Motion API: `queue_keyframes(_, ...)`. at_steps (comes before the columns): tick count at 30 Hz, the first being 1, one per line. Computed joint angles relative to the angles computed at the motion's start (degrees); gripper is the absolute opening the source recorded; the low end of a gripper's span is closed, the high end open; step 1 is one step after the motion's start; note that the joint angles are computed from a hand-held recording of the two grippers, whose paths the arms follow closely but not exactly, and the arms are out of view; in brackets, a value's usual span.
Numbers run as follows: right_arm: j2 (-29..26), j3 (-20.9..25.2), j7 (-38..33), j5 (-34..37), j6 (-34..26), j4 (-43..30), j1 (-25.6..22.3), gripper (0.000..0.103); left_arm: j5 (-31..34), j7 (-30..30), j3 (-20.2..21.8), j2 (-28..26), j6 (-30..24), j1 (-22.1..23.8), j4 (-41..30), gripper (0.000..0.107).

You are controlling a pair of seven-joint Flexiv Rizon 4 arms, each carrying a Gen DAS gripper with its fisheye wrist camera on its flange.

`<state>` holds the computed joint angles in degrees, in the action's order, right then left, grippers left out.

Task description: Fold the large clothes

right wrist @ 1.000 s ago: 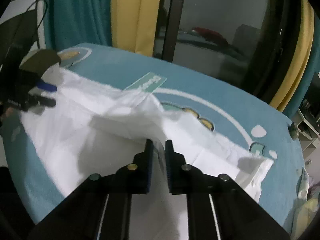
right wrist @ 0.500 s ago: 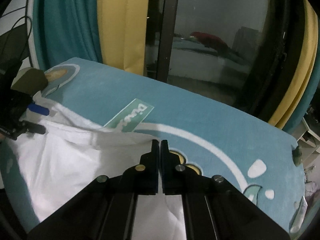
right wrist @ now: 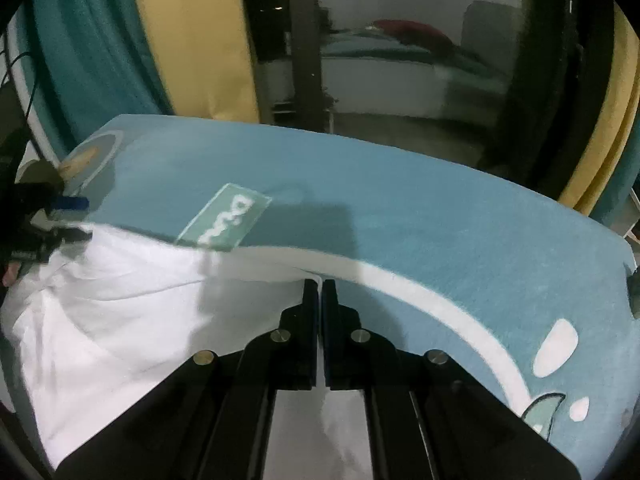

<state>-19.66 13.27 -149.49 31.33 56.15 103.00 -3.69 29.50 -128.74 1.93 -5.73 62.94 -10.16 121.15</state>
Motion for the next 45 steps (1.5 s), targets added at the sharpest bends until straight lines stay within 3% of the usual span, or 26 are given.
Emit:
queue_keyframes(5, -1.27, -2.4, 6.71, -6.81, 4.85, 0.51, 2.75, 0.003, 0.36, 1.17, 1.27, 0.13, 1.36, 1.75, -0.6, 0.061)
queue_keyframes(7, -1.18, -1.91, 6.86, -7.83, 4.81, -0.08, 1.62, 0.003, 0.55, 0.76, 1.58, 1.59, 3.2, 2.11, 0.34, 0.061)
queue_keyframes(11, 0.13, -0.96, 5.26, -6.26, 3.28, -1.81, -1.31, 0.003, 3.85, -3.29, 1.07, 5.34, 0.9, 2.9, 1.24, 0.061)
queue_keyframes(14, 2.24, -0.54, 2.64, -1.94, -3.64, -3.55, -4.95, 0.003, 3.88, -5.68, -0.07, 8.6, 0.61, 3.63, 3.5, 0.061)
queue_keyframes(16, 3.68, -1.27, -0.09, 0.78, -10.71, -4.11, -6.74, 0.003, -0.41, -1.8, -0.2, 9.39, 5.06, 4.09, 6.96, 0.061)
queue_keyframes(19, 5.51, -4.26, -0.65, -1.16, -18.31, -1.86, -6.68, 0.003, -9.11, 5.75, -1.4, 9.22, 9.62, 3.04, 12.1, 0.061)
queue_keyframes(22, 5.76, -6.54, -2.58, -1.43, -26.64, -1.45, -7.08, 0.003, -7.31, 3.9, -3.3, 8.52, 6.19, 3.43, 12.8, 0.061)
queue_keyframes(25, 4.77, -8.45, 0.19, -5.27, -22.86, 1.22, -5.16, 0.003, -4.5, -0.58, -2.43, 8.37, 6.89, 4.65, 14.1, 0.061)
queue_keyframes(28, 2.57, -8.85, 0.47, -1.75, -23.37, -1.77, -6.74, 0.003, 0.85, -7.55, -2.69, 9.68, 3.27, 6.16, 13.12, 0.061)
queue_keyframes(30, 1.3, -9.27, 3.52, -3.16, -16.95, -1.48, -5.71, 0.004, 3.86, -11.29, -2.91, 9.8, 1.62, 7.06, 12.39, 0.061)
queue_keyframes(32, -0.77, -8.66, 4.56, -1.22, -17.51, -4.4, -7.06, 0.004, 5.58, -13.43, -2.86, 9.86, 0.55, 7.51, 11.73, 0.061)
queue_keyframes(34, -1.59, -8.61, 6.98, -2.09, -12.12, -4.07, -6.6, 0.004, 6.78, -15.55, -3.05, 10.5, -1.58, 7.65, 11.26, 0.061)
queue_keyframes(36, -1.49, -8.29, 9.51, -2.76, -7.62, -3.38, -6.53, 0.004, 8.9, -18.62, -3.46, 11.8, -4.24, 7.84, 10.71, 0.061)
queue_keyframes(39, -0.5, -7.13, 9.31, -3.08, -2.69, -1.89, -7.46, 0.005, 9.45, -21.19, -3.46, 15.79, -3.84, 8.09, 12.79, 0.061)
queue_keyframes(43, 2.71, -6.39, 10.52, -1.9, -4.75, 0.12, -9.68, 0.016, 7.72, -25.07, -4.94, 20.46, -0.17, 8.96, 16.44, 0.061)
queue_keyframes(45, 4.94, -6.28, 8.94, 0.07, -6.42, 1.64, -10.66, 0.039, 6.67, -26.49, -6.42, 21.81, 1.86, 9.24, 18.44, 0.061)
